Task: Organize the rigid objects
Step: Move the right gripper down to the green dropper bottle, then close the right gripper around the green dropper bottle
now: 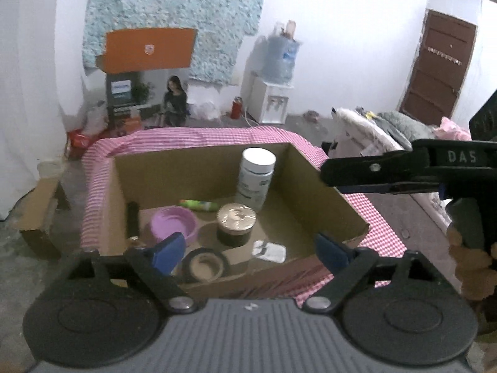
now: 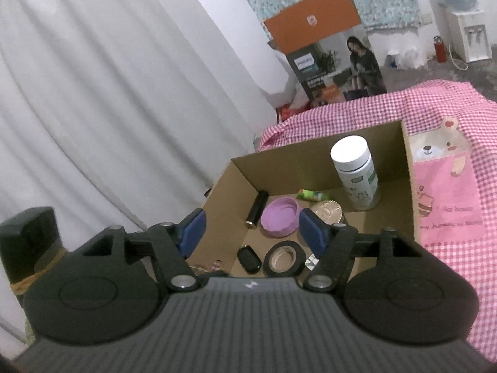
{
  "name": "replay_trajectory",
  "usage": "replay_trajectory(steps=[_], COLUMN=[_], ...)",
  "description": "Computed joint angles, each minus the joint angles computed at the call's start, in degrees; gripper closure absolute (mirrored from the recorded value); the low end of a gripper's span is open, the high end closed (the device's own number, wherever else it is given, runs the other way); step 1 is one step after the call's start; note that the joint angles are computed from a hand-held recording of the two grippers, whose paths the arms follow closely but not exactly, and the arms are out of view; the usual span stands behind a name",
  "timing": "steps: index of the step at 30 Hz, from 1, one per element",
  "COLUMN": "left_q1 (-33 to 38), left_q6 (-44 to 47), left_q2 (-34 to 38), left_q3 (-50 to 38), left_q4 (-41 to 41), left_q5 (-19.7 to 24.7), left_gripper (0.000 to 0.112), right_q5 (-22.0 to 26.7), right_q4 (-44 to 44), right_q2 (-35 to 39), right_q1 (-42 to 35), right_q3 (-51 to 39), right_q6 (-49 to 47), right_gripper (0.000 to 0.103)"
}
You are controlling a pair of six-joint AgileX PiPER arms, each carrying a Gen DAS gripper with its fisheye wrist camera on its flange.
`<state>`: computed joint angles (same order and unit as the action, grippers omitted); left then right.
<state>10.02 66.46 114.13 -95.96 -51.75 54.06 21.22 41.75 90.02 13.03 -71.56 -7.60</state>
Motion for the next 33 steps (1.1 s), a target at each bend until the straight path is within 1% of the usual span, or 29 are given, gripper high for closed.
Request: replay_trajectory(steps=[4,6,9,11,14,16,19,22,23,24,26,28,33], left_q1=[3.8,4.9,5.6,5.0,4.0,3.0,1.7,0.5,0.2,0.0,-0.6,-0.9,-1.1], left_q6=[4.7,6.2,8.1,10.7,15.3,17.3,20.0,24.1,24.7,25.1,24.8,24.0,22.3], left_q2=[-1.3,-1.3,-1.2,-1.2,-0.3,0.6,2.3,3.7,4.2,4.7,5.8,6.9,8.7], left_q3=[4.5,6.1,8.9,11.6,14.4,15.5,16.0,16.7,16.5,16.3,15.6,14.6,12.8], left_q4=[-2.2,-2.2,-2.2,-2.9,-4.1,-4.1,-4.8,-7.3,-7.6,-8.0,-7.8,-7.3,-6.1], left_q5=[-0.8,-1.4,-3.6,-6.8,-10.5,-12.7,-14.4,-16.1,-16.5,-17.0,-17.7,-18.0,-17.3], left_gripper=[0.02,0.02,0.02,0.02,0.02,0.023,0.027,0.028,0.028,0.031,0.04,0.044,0.052], right_q5=[-1.8,-2.2,-2.4,-2.0,-1.5,-1.3,-0.9,0.5,1.2,2.2,3.2,4.3,5.7], right_q4=[-5.9,-7.2,-5.3,-2.9,-0.8,-3.4,-10.1,-18.9,-20.7,-22.2,-23.3,-24.7,-27.0], right_q2=[-1.5,-1.2,1.0,3.1,6.0,8.2,10.7,13.7,14.7,15.8,17.1,18.4,20.0], right_q1=[3.0,4.5,6.4,7.5,9.2,10.3,11.8,13.2,13.5,13.7,13.9,14.2,14.8], right_q3=[2.4,3.1,3.4,3.1,2.5,0.9,-1.6,-5.2,-6.4,-7.8,-9.5,-11.2,-13.9], right_q6=[7.3,9.6,9.0,8.2,7.4,10.0,16.0,22.9,24.0,24.9,25.1,25.6,26.0], right_gripper=[0.034,0.034,0.034,0.034,0.034,0.034,0.037,0.042,0.045,0.047,0.052,0.055,0.067])
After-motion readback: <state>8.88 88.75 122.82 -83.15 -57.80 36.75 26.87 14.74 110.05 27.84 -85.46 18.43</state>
